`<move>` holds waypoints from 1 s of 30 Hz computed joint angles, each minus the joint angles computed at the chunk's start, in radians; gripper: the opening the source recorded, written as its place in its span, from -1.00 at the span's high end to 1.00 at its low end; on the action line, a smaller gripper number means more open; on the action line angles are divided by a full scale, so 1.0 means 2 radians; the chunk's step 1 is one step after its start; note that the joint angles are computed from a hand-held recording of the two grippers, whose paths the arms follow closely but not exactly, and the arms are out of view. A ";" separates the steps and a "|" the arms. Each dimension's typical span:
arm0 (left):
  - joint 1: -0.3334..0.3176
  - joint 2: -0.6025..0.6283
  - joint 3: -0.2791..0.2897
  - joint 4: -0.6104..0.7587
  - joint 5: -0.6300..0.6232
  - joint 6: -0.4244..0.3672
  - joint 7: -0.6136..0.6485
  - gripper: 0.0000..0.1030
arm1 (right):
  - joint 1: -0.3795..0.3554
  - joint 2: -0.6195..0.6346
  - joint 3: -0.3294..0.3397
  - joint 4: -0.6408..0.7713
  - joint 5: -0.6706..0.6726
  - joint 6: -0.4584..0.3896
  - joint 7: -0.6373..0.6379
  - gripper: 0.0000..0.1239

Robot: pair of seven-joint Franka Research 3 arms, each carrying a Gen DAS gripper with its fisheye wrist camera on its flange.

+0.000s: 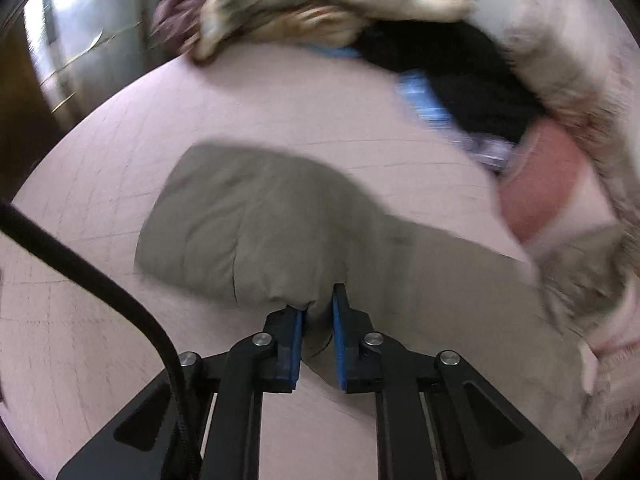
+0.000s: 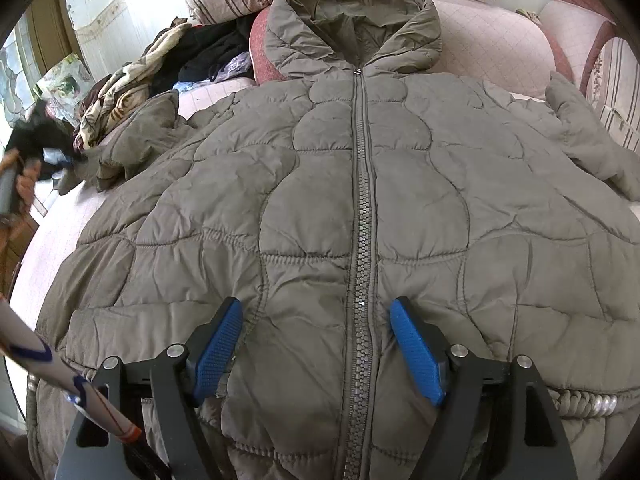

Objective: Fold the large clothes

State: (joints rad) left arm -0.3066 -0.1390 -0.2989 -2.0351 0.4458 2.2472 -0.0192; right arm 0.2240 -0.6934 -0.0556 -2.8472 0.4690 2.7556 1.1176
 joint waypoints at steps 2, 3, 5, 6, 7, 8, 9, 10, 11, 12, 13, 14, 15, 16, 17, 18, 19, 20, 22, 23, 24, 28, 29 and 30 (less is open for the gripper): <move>-0.013 0.022 -0.014 0.045 0.013 0.000 0.011 0.81 | 0.000 0.000 0.000 0.000 0.000 0.000 0.000 -0.30; -0.020 0.035 -0.019 0.065 0.019 -0.002 0.016 0.81 | 0.000 0.000 0.000 -0.001 0.000 0.000 0.000 -0.30; -0.043 0.075 -0.032 0.121 0.042 -0.015 0.025 0.81 | 0.001 -0.001 0.000 -0.001 0.001 0.000 0.001 -0.30; -0.056 0.095 -0.035 0.145 0.051 -0.016 0.028 0.81 | 0.001 -0.003 0.000 -0.001 0.001 -0.001 0.002 -0.30; -0.068 0.115 -0.035 0.166 0.057 -0.018 0.031 0.81 | 0.002 -0.004 -0.003 -0.001 0.003 -0.002 0.002 -0.30; -0.082 0.134 -0.035 0.186 0.062 -0.021 0.033 0.81 | 0.003 -0.005 -0.005 -0.001 0.005 -0.003 0.001 -0.30; -0.094 0.153 -0.033 0.205 0.064 -0.023 0.035 0.81 | 0.005 -0.006 -0.008 -0.001 0.008 -0.005 0.000 -0.30; -0.105 0.172 -0.033 0.218 0.058 -0.018 0.039 0.82 | 0.005 -0.007 -0.010 0.000 0.011 -0.006 0.000 -0.30; -0.114 0.185 -0.031 0.225 0.051 -0.008 0.041 0.83 | 0.006 -0.009 -0.012 -0.001 0.014 -0.007 -0.001 -0.30; -0.121 0.199 -0.031 0.230 0.040 0.008 0.046 0.83 | 0.005 -0.012 -0.014 0.000 0.016 -0.010 -0.002 -0.29; -0.130 0.211 -0.031 0.234 0.031 0.020 0.050 0.83 | 0.004 -0.015 -0.017 0.000 0.020 -0.015 -0.001 -0.29; -0.144 0.224 -0.029 0.245 0.032 0.014 0.051 0.83 | 0.002 -0.020 -0.020 0.001 0.024 -0.020 0.002 -0.29; -0.160 0.234 -0.025 0.259 0.037 -0.001 0.051 0.81 | -0.004 -0.027 -0.023 0.002 0.029 -0.027 0.008 -0.28; -0.177 0.241 -0.023 0.270 0.041 -0.015 0.054 0.79 | -0.011 -0.034 -0.026 0.002 0.031 -0.033 0.013 -0.28; -0.189 0.240 -0.020 0.271 0.047 -0.017 0.053 0.75 | -0.024 -0.043 -0.024 0.001 0.031 -0.040 0.024 -0.28; -0.205 0.234 -0.017 0.266 0.061 -0.020 0.043 0.69 | -0.040 -0.051 -0.020 0.001 0.026 -0.045 0.036 -0.28; -0.219 0.226 -0.014 0.260 0.077 -0.026 0.032 0.47 | -0.051 -0.056 -0.020 0.003 0.021 -0.051 0.042 -0.29; -0.233 0.217 -0.013 0.256 0.098 -0.038 0.020 0.19 | -0.065 -0.059 -0.015 0.006 0.012 -0.057 0.049 -0.30; -0.260 0.202 -0.013 0.253 0.140 -0.086 -0.008 -0.14 | -0.077 -0.062 -0.014 0.016 -0.003 -0.067 0.051 -0.30; -0.269 0.194 -0.014 0.249 0.158 -0.112 -0.024 -0.30 | -0.080 -0.061 -0.014 0.023 -0.009 -0.073 0.050 -0.30; -0.277 0.185 -0.017 0.243 0.174 -0.141 -0.044 -0.36 | -0.080 -0.060 -0.011 0.031 -0.014 -0.078 0.052 -0.30; -0.266 0.140 -0.030 0.195 0.176 -0.213 -0.107 -0.46 | -0.052 -0.041 -0.007 0.072 -0.009 -0.107 0.053 -0.30; -0.260 0.129 -0.035 0.181 0.173 -0.227 -0.118 -0.46 | -0.036 -0.029 -0.010 0.088 0.001 -0.121 0.051 -0.30; -0.254 0.117 -0.039 0.165 0.168 -0.248 -0.132 -0.46 | -0.017 -0.010 -0.013 0.110 0.016 -0.138 0.050 -0.30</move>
